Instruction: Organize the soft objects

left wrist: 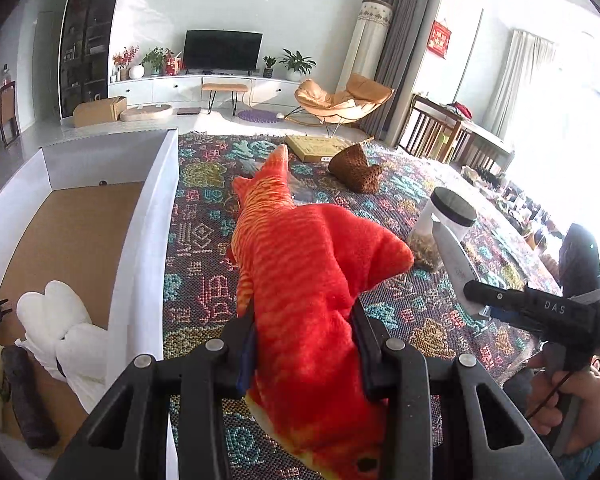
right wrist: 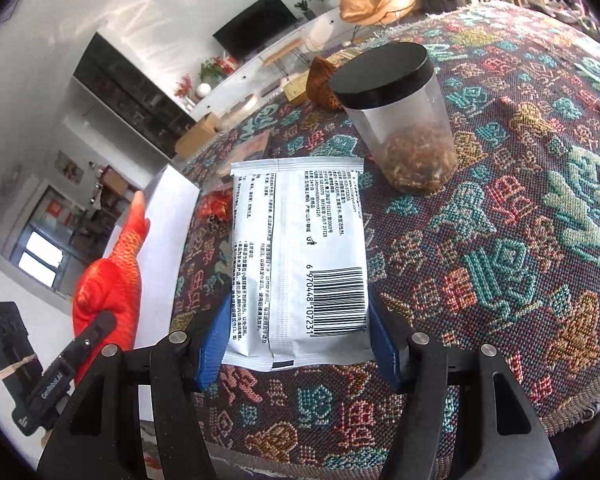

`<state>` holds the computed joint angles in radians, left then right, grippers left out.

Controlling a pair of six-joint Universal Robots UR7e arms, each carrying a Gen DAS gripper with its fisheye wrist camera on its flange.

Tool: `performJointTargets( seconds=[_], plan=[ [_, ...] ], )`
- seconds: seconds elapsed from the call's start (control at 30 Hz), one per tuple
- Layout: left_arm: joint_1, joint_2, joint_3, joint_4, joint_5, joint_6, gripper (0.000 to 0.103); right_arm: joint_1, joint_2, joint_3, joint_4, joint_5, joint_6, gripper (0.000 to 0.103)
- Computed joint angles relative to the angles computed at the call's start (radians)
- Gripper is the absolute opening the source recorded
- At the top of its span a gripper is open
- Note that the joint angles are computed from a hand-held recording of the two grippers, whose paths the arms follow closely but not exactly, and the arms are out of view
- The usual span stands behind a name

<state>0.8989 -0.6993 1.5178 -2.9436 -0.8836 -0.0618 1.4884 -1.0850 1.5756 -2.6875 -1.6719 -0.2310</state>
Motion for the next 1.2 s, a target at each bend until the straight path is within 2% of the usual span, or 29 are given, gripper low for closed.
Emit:
performJointTargets(
  seconds=[0.13,0.2,0.33,0.43,0.5,0.53,0.57,0.6,0.63,0.7,0.73,0.8,0.87,0.93,1.0,1.1,1.2],
  plan=[
    [0.005,-0.070,0.035,-0.039,0.006,-0.011,0.038,0.047,0.012,-0.005,0.009,-0.022,-0.049,0.065],
    [0.012,-0.117,0.060,-0.062,0.028,-0.015,0.038,0.073,0.022,-0.014,0.031,0.003,-0.055,0.065],
    [0.022,-0.207,0.120,-0.104,0.148,0.005,0.038,0.145,0.081,-0.077,0.130,0.086,-0.052,0.065],
    [0.037,-0.262,0.158,-0.087,0.240,-0.009,0.040,0.207,0.153,-0.149,0.218,0.164,-0.068,0.065],
    [0.049,-0.286,0.171,-0.022,0.303,-0.053,0.049,0.239,0.212,-0.197,0.263,0.224,-0.069,0.069],
    [0.056,-0.290,0.171,0.025,0.348,-0.088,0.068,0.249,0.244,-0.224,0.295,0.249,-0.072,0.070],
    [0.064,-0.291,0.169,0.069,0.394,-0.124,0.092,0.261,0.283,-0.272,0.360,0.258,-0.080,0.076],
    [0.069,-0.289,0.171,0.087,0.439,-0.154,0.100,0.269,0.317,-0.312,0.417,0.239,-0.082,0.077],
    [0.073,-0.287,0.181,0.072,0.474,-0.170,0.102,0.271,0.339,-0.338,0.452,0.227,-0.076,0.077],
    [0.080,-0.293,0.201,0.051,0.489,-0.191,0.102,0.259,0.330,-0.307,0.411,0.225,-0.078,0.077],
    [0.084,-0.298,0.211,0.032,0.487,-0.194,0.102,0.252,0.311,-0.268,0.352,0.205,-0.098,0.077],
    [0.088,-0.292,0.216,-0.020,0.479,-0.192,0.102,0.247,0.289,-0.214,0.215,0.092,-0.149,0.077],
    [0.086,-0.276,0.209,-0.053,0.426,-0.197,0.102,0.236,0.270,-0.145,0.051,-0.075,-0.220,0.077],
    [0.074,-0.250,0.190,-0.082,0.348,-0.180,0.102,0.218,0.286,-0.121,-0.102,-0.275,-0.294,0.077],
    [0.054,-0.211,0.152,-0.079,0.267,-0.148,0.102,0.179,0.294,-0.103,-0.227,-0.406,-0.336,0.077],
    [0.023,-0.134,0.087,-0.040,0.148,-0.090,0.102,0.115,0.305,-0.111,-0.345,-0.504,-0.351,0.077],
    [-0.002,-0.053,0.014,0.054,0.050,-0.052,0.102,0.076,0.296,-0.120,-0.398,-0.554,-0.360,0.077]
  ],
)
